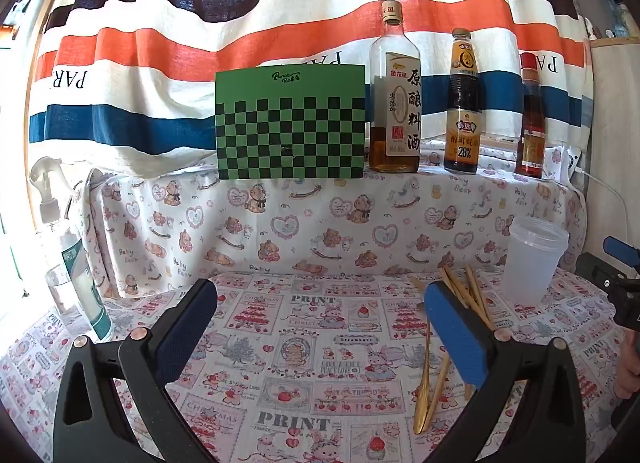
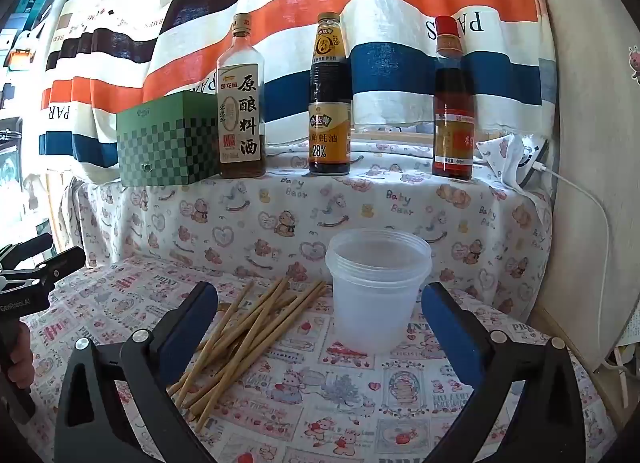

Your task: Organize utensils

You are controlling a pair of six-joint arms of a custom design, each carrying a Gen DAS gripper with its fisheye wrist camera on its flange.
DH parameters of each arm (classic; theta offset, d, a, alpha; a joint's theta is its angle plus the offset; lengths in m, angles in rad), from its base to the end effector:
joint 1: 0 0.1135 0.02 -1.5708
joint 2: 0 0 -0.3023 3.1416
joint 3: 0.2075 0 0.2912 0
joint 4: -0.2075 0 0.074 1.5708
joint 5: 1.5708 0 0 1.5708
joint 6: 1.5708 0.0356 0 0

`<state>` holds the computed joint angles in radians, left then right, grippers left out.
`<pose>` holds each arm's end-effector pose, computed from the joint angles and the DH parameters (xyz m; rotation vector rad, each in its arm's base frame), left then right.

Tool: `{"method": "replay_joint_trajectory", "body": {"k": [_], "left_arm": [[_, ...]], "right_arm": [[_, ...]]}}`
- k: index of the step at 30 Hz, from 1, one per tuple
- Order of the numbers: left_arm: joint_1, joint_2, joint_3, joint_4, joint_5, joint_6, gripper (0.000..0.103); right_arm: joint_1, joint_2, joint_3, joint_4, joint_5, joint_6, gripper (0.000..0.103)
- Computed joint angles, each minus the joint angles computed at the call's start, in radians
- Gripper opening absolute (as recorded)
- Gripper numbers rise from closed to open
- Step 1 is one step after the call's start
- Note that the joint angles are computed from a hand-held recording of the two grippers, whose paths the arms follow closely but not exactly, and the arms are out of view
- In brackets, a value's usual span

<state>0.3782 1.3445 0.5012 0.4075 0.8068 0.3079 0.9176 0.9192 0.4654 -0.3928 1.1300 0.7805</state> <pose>0.2659 0.0780 0.1935 0.4298 1.8314 -0.3404 0.1338 0.1219 0.2161 0.3167 1.8773 -0.2490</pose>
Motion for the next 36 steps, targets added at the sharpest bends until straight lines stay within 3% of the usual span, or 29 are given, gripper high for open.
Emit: {"method": "replay_joint_trajectory", "body": {"k": [36], "left_arm": [[0.004, -0.002, 0.014, -0.052, 0.056, 0.056, 0.103]], "right_arm": [[0.013, -0.010, -0.002, -0.007, -0.009, -0.007, 0.103]]}}
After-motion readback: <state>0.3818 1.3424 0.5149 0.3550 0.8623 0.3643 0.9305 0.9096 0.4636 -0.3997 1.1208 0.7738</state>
